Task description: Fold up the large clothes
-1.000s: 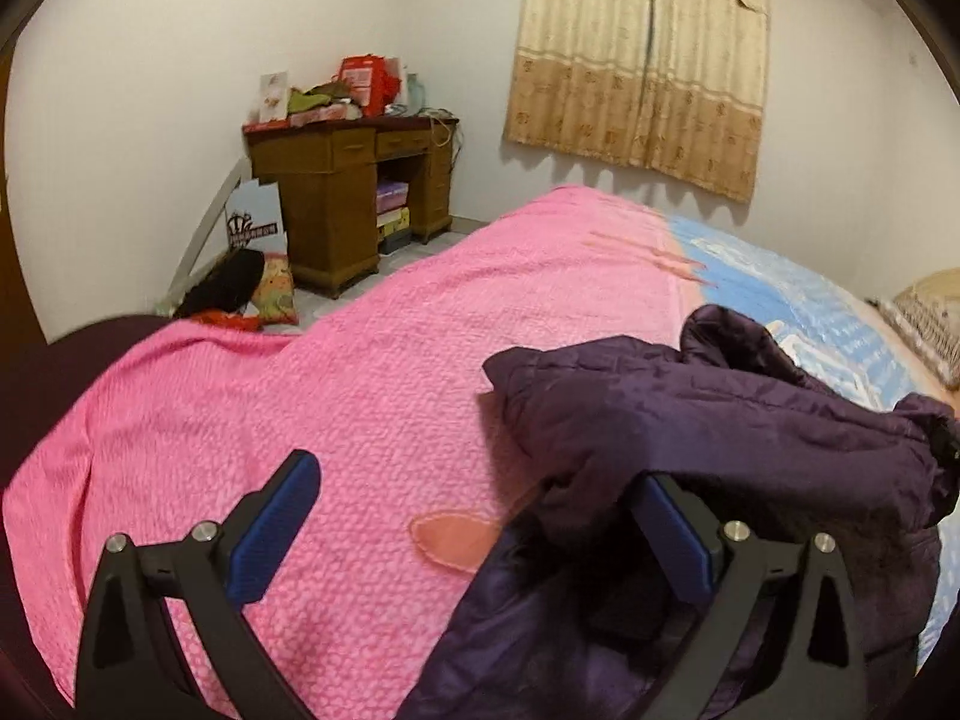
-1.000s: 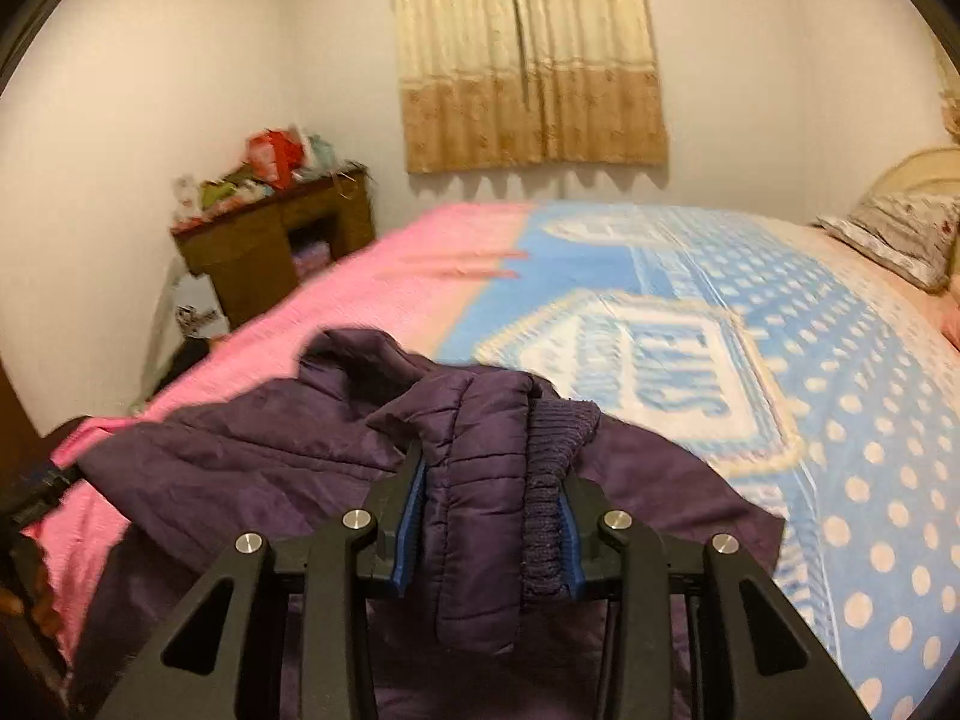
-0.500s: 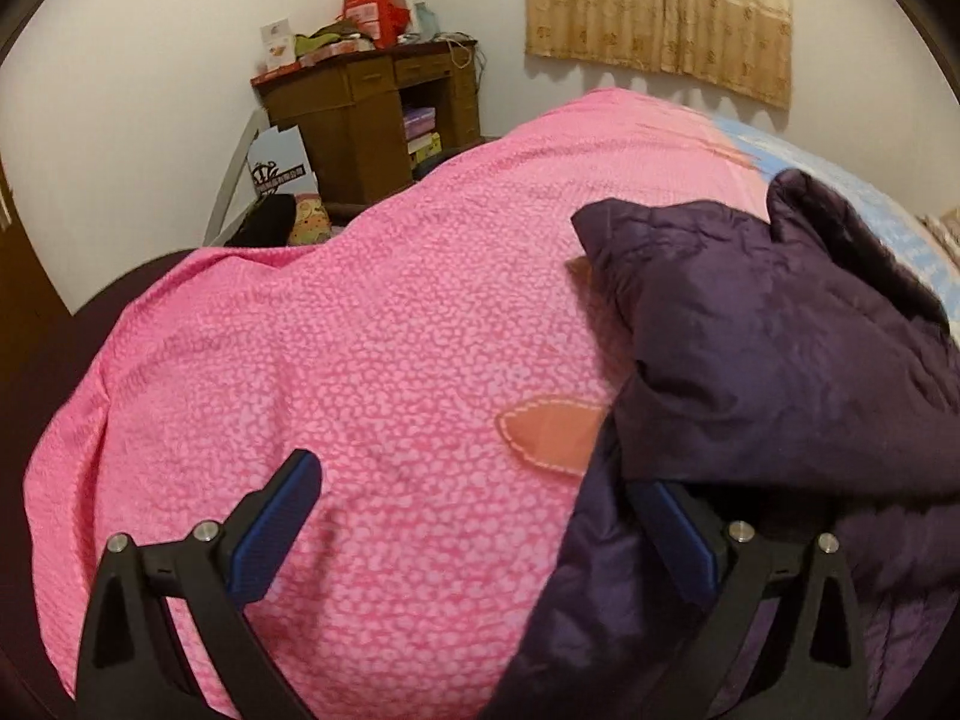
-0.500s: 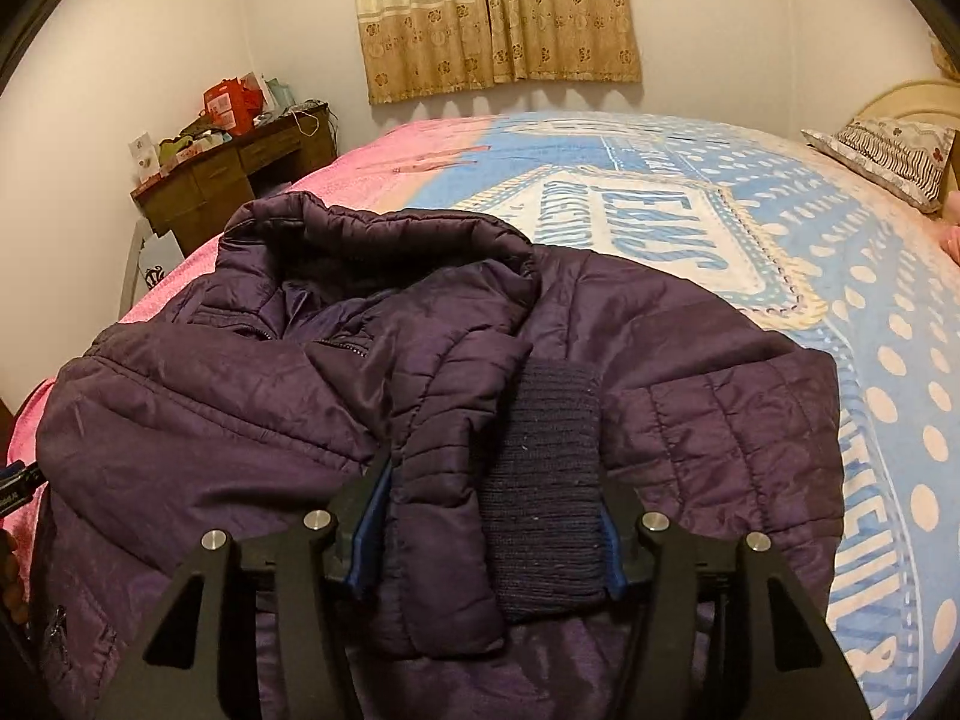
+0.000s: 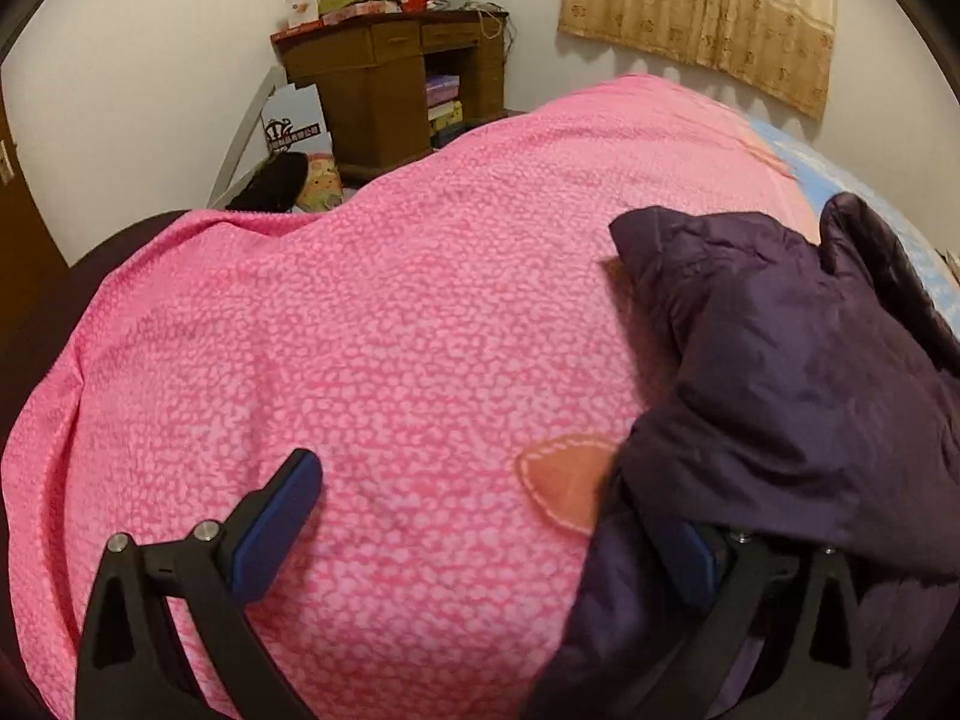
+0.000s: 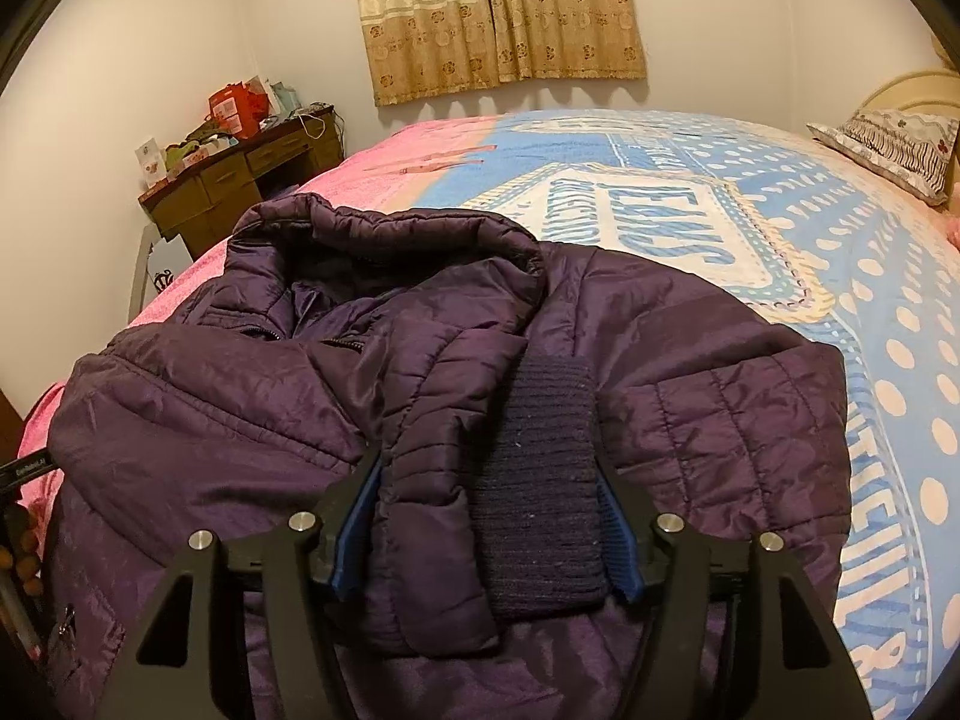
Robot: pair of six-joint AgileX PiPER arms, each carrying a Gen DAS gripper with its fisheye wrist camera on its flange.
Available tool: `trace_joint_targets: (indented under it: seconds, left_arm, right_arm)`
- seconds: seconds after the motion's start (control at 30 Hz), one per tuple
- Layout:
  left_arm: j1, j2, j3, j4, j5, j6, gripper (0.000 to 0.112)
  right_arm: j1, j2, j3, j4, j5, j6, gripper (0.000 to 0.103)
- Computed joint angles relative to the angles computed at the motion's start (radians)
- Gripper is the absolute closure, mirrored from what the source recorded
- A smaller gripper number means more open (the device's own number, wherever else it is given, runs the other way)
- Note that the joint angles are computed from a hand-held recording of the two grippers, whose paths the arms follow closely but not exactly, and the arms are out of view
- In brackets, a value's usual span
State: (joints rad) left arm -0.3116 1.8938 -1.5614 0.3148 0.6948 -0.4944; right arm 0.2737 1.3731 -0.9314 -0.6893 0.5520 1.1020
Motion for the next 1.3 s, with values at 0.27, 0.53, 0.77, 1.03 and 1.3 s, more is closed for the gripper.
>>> trace_joint_targets:
  seconds: [0.27, 0.53, 0.77, 1.03, 1.3]
  left_arm:
    - [0.080, -0.164, 0.162, 0.041, 0.007, 0.005, 0.009]
    - [0.042, -0.185, 0.044, -0.076, -0.067, 0.094, 0.009]
    - [-0.115, 0.053, -0.296, 0.064, 0.049, 0.027, 0.009]
    - [-0.142, 0.202, -0.328, 0.161, 0.074, -0.083, 0.009]
    - [-0.101, 0.203, -0.338, 0.016, 0.077, 0.009, 0.009]
  right_arm:
    - [0.088, -0.188, 0.086, 0.016, 0.084, 0.040, 0.038]
    - [0.039, -0.385, 0.075, 0.073, 0.177, -0.011, 0.086]
    - [-0.011, -0.192, -0.126, 0.208, 0.074, -0.231, 0.086]
    - [-0.107, 0.065, -0.075, 0.249, -0.103, -0.312, 0.086]
    - [-0.143, 0.044, -0.029, 0.320, -0.184, -0.349, 0.085]
